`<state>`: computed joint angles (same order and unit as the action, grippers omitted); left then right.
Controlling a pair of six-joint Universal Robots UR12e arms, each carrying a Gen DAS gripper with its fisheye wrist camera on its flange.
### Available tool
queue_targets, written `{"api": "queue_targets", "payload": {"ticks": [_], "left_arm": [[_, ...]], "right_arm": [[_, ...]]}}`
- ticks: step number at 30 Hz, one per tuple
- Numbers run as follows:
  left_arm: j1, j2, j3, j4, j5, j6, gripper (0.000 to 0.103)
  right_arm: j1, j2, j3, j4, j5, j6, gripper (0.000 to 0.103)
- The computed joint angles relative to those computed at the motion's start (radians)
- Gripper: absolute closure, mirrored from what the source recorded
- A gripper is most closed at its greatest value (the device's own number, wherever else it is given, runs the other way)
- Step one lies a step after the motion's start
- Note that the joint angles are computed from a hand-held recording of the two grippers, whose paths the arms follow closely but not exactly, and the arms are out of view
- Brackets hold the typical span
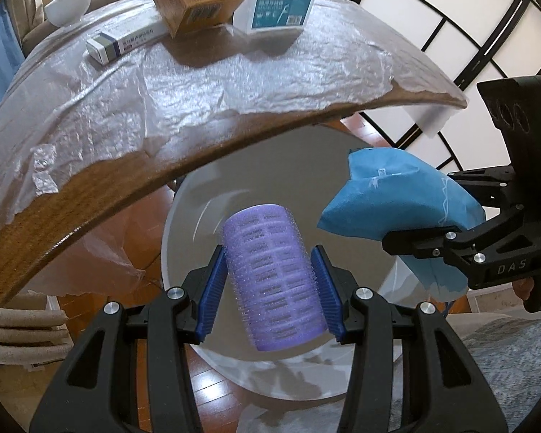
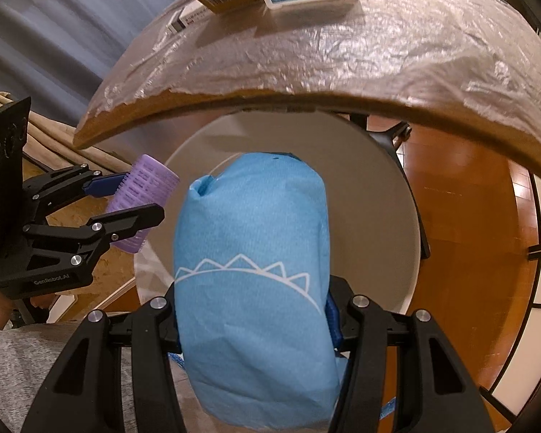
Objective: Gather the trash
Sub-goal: 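Open the left tool dropping the curler while the right tool drops the blue bag into the bin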
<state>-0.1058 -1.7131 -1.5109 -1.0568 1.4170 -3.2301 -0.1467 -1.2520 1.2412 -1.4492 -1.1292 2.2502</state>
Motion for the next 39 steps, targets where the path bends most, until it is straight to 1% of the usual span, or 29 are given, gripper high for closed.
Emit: {"api": "queue_targets", "payload": {"ticks": [15, 22, 34, 39], "left_arm": [[0.004, -0.01, -0.019, -0.023, -0.004, 0.04, 0.054], [0.005, -0.024, -0.032, -0.006, 0.0, 0.054, 0.054], [-0.01, -0.05, -0.027, 0.002, 0.025, 0.066, 0.054], [-0.012, -0.06, -0.021, -0.003, 0.033, 0.069, 0.054]], "right_arm": [[0.017, 0.008, 0.018, -0.043, -0.035, 0.037, 0.05], [0.021, 0.014, 0.02, -0.059, -0.049, 0.047, 0.05], [0.045, 0.014, 0.047, -0.127, -0.072, 0.083, 0.05], [0.048, 0.016, 0.051, -0.139, -0.079, 0.091, 0.05]]}}
